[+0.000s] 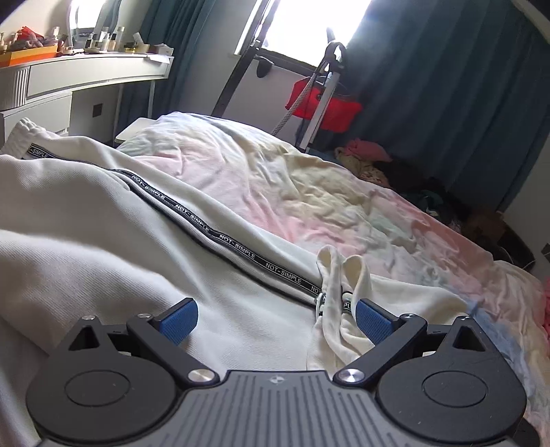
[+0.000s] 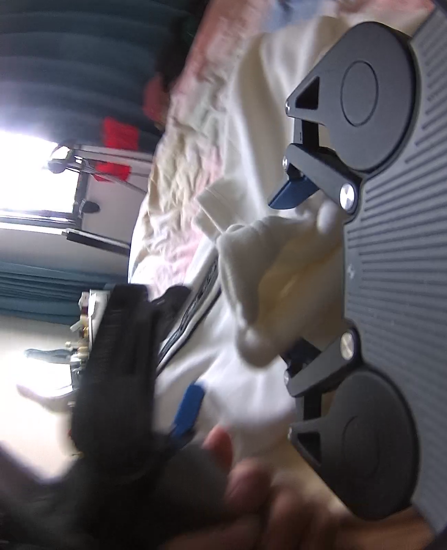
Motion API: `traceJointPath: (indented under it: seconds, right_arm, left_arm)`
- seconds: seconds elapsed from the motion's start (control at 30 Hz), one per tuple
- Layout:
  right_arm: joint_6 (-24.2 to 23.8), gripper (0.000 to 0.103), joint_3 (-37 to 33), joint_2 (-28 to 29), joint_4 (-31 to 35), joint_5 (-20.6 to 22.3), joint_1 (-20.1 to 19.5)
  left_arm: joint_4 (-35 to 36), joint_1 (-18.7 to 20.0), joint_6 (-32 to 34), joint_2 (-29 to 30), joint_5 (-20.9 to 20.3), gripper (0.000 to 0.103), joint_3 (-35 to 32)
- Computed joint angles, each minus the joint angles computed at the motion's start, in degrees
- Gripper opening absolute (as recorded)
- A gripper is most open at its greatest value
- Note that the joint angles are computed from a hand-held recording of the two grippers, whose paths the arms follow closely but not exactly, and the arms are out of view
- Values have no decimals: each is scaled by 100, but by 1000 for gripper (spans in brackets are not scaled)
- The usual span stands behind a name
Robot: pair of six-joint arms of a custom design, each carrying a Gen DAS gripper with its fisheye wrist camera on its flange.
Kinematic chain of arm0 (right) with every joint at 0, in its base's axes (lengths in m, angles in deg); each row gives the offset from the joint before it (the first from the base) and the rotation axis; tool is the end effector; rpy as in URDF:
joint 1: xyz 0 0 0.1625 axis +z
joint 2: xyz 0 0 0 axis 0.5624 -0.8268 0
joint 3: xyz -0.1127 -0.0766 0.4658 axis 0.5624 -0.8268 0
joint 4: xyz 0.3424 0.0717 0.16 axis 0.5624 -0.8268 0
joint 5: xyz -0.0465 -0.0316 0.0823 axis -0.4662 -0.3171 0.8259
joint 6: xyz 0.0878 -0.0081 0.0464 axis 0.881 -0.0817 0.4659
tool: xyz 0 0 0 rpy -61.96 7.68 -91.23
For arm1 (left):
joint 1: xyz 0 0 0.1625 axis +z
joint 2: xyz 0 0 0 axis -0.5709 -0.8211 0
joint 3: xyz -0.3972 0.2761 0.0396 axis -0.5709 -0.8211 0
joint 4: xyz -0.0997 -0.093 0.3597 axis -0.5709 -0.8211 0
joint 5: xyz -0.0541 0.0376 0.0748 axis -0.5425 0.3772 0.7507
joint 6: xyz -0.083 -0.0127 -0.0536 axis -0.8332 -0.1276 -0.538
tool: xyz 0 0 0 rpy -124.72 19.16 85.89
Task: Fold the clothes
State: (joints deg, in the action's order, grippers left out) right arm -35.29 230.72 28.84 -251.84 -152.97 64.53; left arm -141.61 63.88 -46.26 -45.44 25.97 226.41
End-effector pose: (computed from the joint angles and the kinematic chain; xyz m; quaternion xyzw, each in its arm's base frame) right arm 0.1779 -0.3626 0.1655 0.4082 -0.8158 0.3633 0.1894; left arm -0.2269 -0.3788 0.1448 0.0374 0.8570 -0.4598 0.2297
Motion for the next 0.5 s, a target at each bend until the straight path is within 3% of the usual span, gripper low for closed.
traceJointPath:
  seconds: [0.17,0.27,0.4,0.5]
  right_arm:
    - [898,81,267,-1286,1250,393,-136]
    - [1203,80,314,-1608,1107,455,-312]
    - [1348,80,-108,-1167,239,-944,-132]
    - [1446,80,-423,-883,122,-1775,-134]
  left_arm:
    - [-359,-66,158,111,-69,99,77]
    - [-700,-81,287,189,-268,99,139]
    - [-927,-65,590,427,-415,99,90]
    - [-720,20,662,576,-468,99,-21]
